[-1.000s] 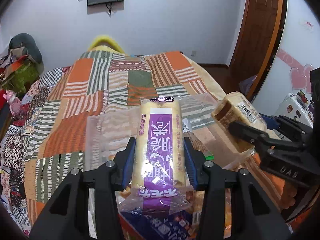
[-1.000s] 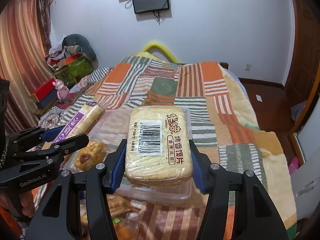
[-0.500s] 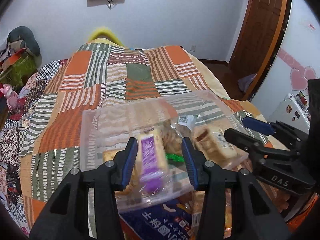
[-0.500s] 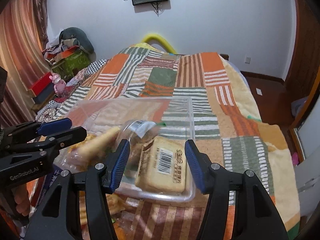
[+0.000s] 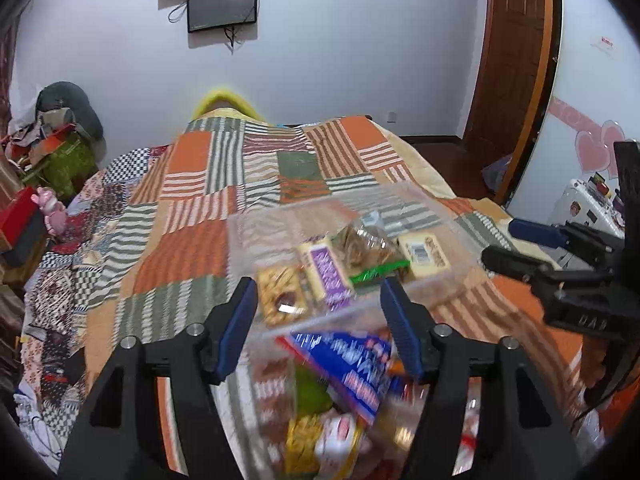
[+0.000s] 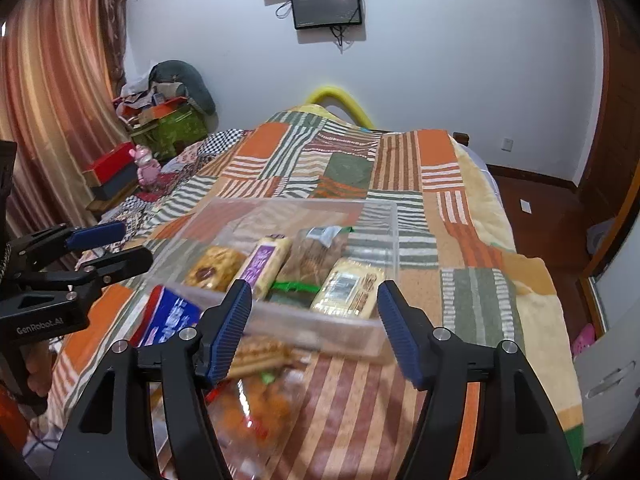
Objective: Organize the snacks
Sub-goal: 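Grasp the yellow-white chip bag with the left tool while the right tool grasps the orange snack bag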
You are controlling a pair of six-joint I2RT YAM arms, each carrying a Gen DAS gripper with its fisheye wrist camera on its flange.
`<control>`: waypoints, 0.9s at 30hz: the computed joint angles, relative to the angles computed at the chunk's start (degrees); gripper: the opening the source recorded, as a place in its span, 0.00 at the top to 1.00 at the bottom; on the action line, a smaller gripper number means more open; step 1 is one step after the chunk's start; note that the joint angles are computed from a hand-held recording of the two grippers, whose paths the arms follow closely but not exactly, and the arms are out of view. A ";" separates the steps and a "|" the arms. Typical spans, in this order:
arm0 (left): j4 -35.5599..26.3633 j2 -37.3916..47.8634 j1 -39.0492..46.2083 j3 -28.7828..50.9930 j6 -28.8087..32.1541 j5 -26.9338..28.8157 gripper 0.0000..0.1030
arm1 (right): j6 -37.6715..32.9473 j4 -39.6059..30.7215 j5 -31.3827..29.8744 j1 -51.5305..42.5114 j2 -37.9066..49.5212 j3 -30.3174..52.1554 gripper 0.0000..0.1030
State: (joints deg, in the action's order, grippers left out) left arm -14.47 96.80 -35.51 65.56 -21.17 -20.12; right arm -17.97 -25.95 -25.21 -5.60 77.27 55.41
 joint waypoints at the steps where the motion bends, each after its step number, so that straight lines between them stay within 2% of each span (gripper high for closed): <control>1: -0.08 -1.25 -0.40 -1.49 -0.32 -0.55 0.35 | -0.14 -0.30 -0.16 -0.13 -0.76 -0.66 0.37; 6: -0.34 -5.38 -2.10 -8.46 -2.94 -1.83 0.32 | -1.12 -1.52 -0.99 -0.87 -2.47 -3.13 0.37; 11: 0.87 -6.70 -3.19 -14.52 -6.73 0.64 0.32 | -1.44 -2.18 -0.37 -0.38 -3.03 -6.14 0.37; 16: 1.70 -5.25 -4.13 -16.80 -8.80 3.13 0.32 | -1.14 -1.94 0.09 0.18 -2.49 -8.98 0.36; 23: 3.47 -1.36 -5.19 -17.22 -10.15 3.74 0.32 | 1.06 -0.46 1.38 3.00 0.37 -10.39 0.37; 27: 5.43 1.42 -3.64 -17.54 -10.93 5.26 0.32 | 2.14 -0.16 1.09 4.21 4.09 -9.11 0.36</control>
State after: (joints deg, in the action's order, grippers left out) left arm -9.03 98.22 -39.16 48.02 -32.10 -14.86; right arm -15.83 -26.11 -24.12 -1.39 81.35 46.30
